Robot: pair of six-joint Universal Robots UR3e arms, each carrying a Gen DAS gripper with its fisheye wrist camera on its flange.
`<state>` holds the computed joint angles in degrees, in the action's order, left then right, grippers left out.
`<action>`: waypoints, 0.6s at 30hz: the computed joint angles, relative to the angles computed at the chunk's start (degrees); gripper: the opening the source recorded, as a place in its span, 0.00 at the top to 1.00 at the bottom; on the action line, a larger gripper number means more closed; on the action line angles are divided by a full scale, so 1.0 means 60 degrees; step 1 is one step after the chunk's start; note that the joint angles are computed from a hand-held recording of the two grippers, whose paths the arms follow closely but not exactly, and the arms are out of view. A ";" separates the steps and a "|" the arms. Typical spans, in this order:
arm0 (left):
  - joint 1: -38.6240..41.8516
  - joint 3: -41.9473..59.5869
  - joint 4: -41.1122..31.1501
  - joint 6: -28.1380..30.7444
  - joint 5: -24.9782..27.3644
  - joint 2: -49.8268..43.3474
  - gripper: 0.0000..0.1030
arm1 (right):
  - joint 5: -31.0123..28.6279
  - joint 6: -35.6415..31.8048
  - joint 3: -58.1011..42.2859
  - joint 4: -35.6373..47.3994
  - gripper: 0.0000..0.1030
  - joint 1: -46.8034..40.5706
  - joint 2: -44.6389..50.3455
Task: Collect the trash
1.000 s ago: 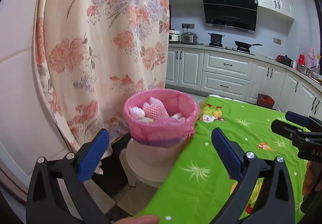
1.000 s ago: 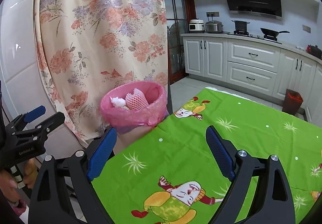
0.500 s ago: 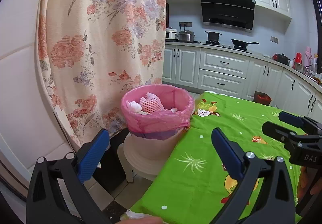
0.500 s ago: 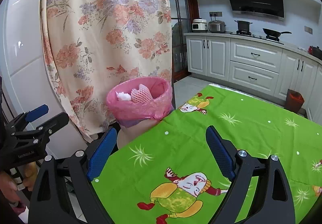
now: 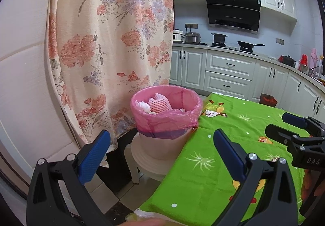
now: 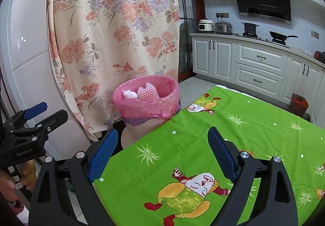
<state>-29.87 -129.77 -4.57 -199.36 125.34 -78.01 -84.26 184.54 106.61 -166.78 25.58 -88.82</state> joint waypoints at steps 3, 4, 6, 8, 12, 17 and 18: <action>0.0019 -0.0085 0.0010 0.0022 -0.0008 0.0053 0.05 | -0.0061 -0.0038 -0.0027 -0.0008 0.18 0.0092 0.0062; 0.0032 -0.0105 0.0009 0.0031 -0.0009 0.0066 0.05 | -0.0109 -0.0062 -0.0051 -0.0008 0.18 0.0143 0.0092; 0.0084 -0.0135 -0.0006 0.0046 -0.0059 0.0112 0.05 | -0.0150 -0.0111 -0.0092 0.0005 0.18 0.0213 0.0139; 0.0070 -0.0167 0.0028 0.0029 -0.0002 0.0118 0.05 | -0.0150 -0.0120 -0.0122 0.0010 0.18 0.0245 0.0164; 0.0139 -0.0235 0.0054 0.0044 -0.0027 0.0179 0.05 | -0.0139 -0.0092 -0.0128 0.0031 0.18 0.0244 0.0193; 0.0139 -0.0255 0.0046 0.0063 -0.0053 0.0179 0.05 | -0.0146 -0.0079 -0.0121 0.0028 0.18 0.0245 0.0201; 0.0150 -0.0249 0.0035 0.0077 -0.0073 0.0177 0.05 | -0.0135 -0.0081 -0.0113 0.0012 0.18 0.0238 0.0202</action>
